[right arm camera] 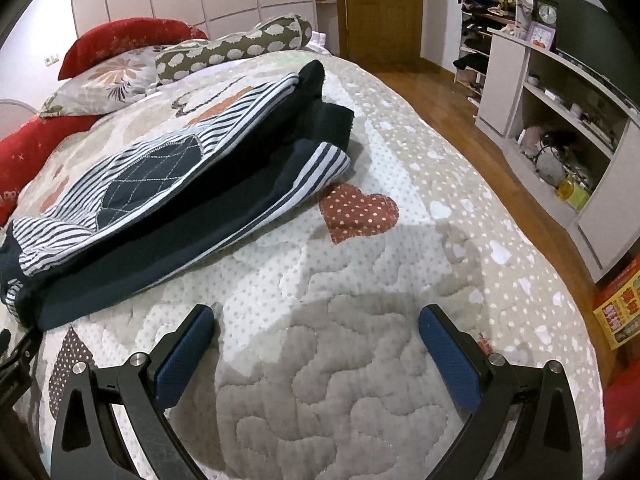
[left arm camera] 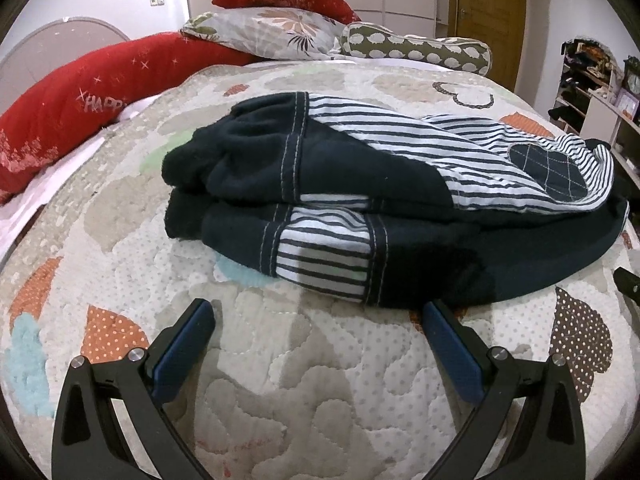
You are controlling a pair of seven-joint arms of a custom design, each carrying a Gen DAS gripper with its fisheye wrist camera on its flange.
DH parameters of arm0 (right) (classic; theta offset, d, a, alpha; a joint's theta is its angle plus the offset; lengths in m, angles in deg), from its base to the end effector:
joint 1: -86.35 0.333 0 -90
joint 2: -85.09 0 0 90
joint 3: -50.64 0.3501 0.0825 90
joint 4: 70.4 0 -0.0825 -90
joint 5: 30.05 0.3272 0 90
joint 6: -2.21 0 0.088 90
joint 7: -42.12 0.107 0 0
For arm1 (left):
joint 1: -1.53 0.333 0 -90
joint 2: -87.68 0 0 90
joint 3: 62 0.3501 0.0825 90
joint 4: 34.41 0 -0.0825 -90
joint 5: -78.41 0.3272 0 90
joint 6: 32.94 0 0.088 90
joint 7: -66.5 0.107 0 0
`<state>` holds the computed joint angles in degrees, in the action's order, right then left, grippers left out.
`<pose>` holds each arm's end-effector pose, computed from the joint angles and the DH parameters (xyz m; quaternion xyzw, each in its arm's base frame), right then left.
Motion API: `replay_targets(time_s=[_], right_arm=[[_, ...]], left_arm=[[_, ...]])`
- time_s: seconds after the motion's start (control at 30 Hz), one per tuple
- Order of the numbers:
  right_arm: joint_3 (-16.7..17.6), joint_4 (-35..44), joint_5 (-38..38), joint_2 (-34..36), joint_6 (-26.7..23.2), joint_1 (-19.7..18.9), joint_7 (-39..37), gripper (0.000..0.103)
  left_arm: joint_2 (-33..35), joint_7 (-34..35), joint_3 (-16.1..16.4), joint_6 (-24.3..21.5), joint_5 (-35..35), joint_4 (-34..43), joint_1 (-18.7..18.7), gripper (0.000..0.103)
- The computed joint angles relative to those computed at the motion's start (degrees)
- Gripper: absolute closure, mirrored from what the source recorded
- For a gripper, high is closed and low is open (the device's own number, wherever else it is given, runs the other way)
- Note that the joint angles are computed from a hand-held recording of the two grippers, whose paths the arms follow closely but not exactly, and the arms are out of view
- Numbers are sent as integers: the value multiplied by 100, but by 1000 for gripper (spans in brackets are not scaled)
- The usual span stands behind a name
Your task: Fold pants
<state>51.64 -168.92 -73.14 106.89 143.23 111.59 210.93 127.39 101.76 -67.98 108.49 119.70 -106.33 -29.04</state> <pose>0.5840 0.2869 0.4643 -0.5195 0.7912 -0.2513 0.2024 0.6176 -0.4268 0.4579 -0.6297 0.6910 -0.2485 0.2535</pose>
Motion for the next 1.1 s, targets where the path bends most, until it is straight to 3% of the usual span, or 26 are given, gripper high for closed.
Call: replay_targets(time_s=[0.1, 0.17, 0.33, 0.4, 0.47, 0.57, 0.67, 0.8, 0.87, 0.93, 1.0, 1.1], right_arm=[[-8, -14, -14, -5, 137, -23, 33, 0], [-64, -252, -174, -116, 500, -46, 253, 0], [-137, -531, -420, -246, 997, -107, 689, 0], [-121, -532, -428, -242, 1015, -132, 677, 0], [-83, -486, -381, -219, 912, -138, 537, 0], [-69, -456, -382, -219, 818, -117, 460, 0], [-93, -506, -451, -247, 903, -117, 541, 0], [-64, -511, -425, -264, 843, -127, 482, 1], [-15, -443, -303, -313, 594, -114, 327, 15], [112, -578, -42, -481, 998, -295, 12, 34], [283, -663, 492, -568, 1594, -567, -444, 38], [732, -508, 1585, -414, 2235, -1005, -1629, 38]], left_arm=[[-15, -23, 2, 32, 7, -38, 8, 0], [-38, 13, -17, 41, -10, -88, 35, 0], [155, 148, 72, -434, 13, 364, -142, 0], [57, 125, 13, -152, 8, 141, -39, 0], [-163, 222, -254, 374, -314, -303, 321, 0], [-588, 344, -492, 782, -698, -893, 641, 15], [-952, 482, -710, 1329, -1064, -1403, 951, 16], [-1145, 818, -933, 1580, -1545, -1491, 1288, 17], [-1049, 1310, -1264, 1563, -2027, -1299, 1566, 26], [-908, 1815, -1533, 1444, -2439, -1091, 1742, 42], [-623, 2287, -1757, 1136, -2888, -649, 1839, 54], [-129, 2897, -2224, 770, -3761, -47, 2071, 54]])
